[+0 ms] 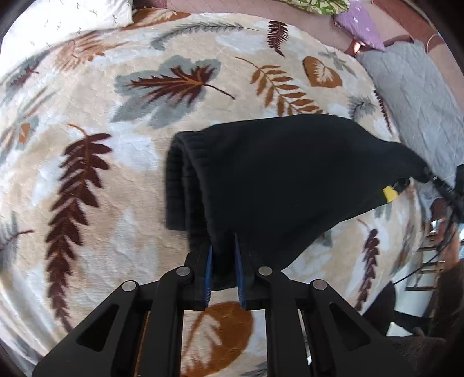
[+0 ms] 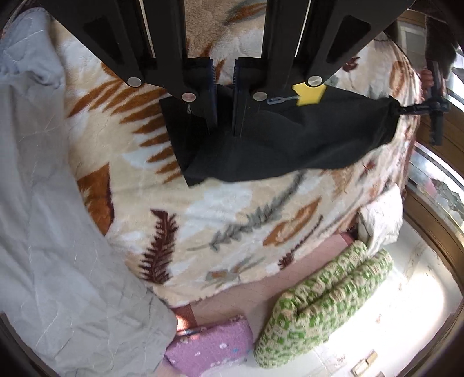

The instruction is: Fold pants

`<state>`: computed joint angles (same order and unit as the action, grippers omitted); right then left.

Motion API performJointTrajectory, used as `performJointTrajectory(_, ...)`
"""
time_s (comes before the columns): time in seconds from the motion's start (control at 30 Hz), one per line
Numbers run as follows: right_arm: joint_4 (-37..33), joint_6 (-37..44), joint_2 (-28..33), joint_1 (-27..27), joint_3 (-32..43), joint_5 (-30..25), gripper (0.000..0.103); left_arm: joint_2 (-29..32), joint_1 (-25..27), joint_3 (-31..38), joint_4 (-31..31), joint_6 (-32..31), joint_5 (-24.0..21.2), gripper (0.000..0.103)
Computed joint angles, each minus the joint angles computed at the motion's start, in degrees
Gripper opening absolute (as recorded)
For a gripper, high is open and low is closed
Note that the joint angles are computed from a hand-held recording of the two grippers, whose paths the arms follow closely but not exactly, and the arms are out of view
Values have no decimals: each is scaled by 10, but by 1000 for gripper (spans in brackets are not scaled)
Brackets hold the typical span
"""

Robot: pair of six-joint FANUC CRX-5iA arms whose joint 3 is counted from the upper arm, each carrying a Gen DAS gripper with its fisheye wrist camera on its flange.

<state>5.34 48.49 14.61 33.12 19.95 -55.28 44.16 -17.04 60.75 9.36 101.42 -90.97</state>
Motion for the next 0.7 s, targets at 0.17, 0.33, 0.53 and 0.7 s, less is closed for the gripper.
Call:
performJointTrajectory(0.17,-12,-4,18,-12,29,-54,8,44,-7,79,-41,-9,-78,12)
performJointTrajectory(0.33,-6,-52,32,-16,16,-82,16,67,-14,127,-62,-5,-115,17)
performJointTrajectory(0.53,15,-78,-13,-10,-21,-43,30,-36,13,-24,-6,10,-30,27)
performJointTrajectory(0.7,46,-84,-47,2,-32,-11,41,-88,10,-66,-9,11,5,27)
